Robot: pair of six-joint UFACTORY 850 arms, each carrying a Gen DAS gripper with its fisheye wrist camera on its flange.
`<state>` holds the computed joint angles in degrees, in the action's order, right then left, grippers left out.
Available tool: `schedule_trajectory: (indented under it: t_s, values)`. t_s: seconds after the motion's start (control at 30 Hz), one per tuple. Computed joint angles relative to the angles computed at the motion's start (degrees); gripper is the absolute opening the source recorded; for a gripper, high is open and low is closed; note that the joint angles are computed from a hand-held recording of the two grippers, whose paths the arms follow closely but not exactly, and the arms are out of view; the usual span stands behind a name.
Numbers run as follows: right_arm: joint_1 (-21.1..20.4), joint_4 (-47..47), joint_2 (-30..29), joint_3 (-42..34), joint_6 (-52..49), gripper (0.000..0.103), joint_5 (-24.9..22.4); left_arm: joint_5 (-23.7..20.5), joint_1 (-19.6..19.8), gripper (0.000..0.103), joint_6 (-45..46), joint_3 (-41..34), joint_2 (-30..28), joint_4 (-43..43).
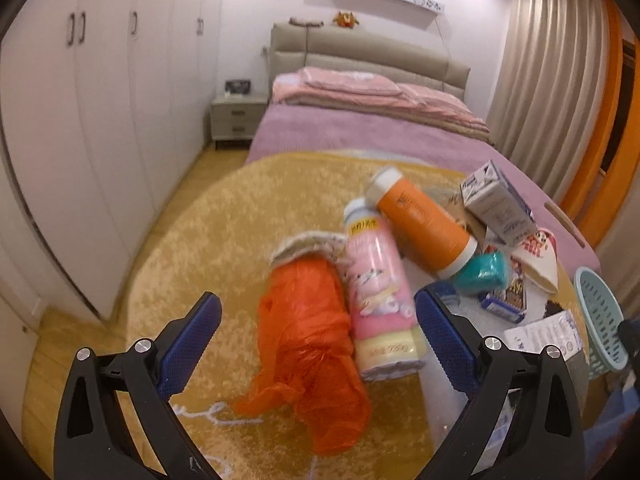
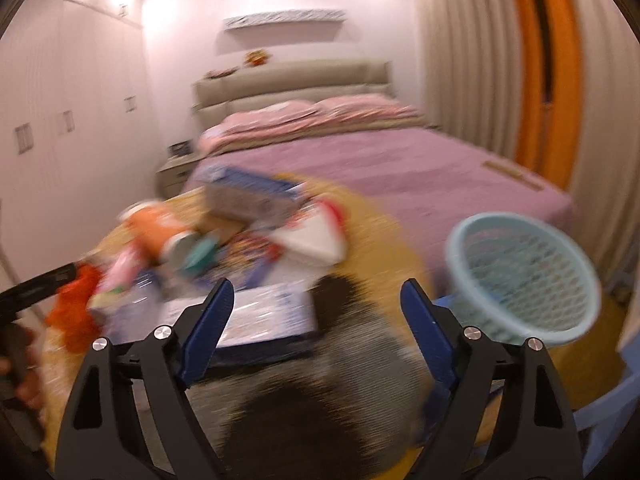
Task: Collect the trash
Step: 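Grasp the orange plastic bag with the left tool while the right tool grasps the clear bottle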
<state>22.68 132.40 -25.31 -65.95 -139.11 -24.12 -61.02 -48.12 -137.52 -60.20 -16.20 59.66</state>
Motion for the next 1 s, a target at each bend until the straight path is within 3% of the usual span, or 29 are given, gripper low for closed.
schedule_trajectory:
  t_s: [0.13,0.33,0.5,0.57,0.73,0.93,0.97,1.0]
  values:
    - [2.3,-9.9,1.0,1.6,7.6,0.081,-1.9,4.7,0.9,0.087,-3.5,2.8,1.1,0.6]
    - [5.6,-23.6,1.3,2.0,19.3,0.081,-3.5,8.0,1.4,0.087,-8.0,6.5,3.1,2.8]
    - [7.0,-39.0,-1.7,-1.9,35.9,0.081,-3.5,11.7,2.5,0.086,-11.2,8.9,4.1,4.2]
    - [7.4,-42.4,-2.8,-3.1,39.6,0.081,-3.7,12.7,2.9,0.082,-11.8,9.4,4.2,4.4]
    - [8.8,-47.5,-4.5,-5.0,44.3,0.081,-3.1,16.3,3.4,0.051,-16.0,11.5,5.0,8.3]
    - [10.5,-54.8,-7.4,-8.5,52.3,0.081,-1.3,14.0,2.7,0.042,-11.5,9.6,3.7,6.5]
    - [10.7,-55.3,-7.9,-9.1,53.1,0.077,-0.9,13.7,2.6,0.041,-11.1,9.3,3.5,6.4]
    - [10.9,-55.8,-8.5,-9.7,53.5,0.065,-0.5,13.4,2.4,0.04,-11.2,9.4,3.6,6.5]
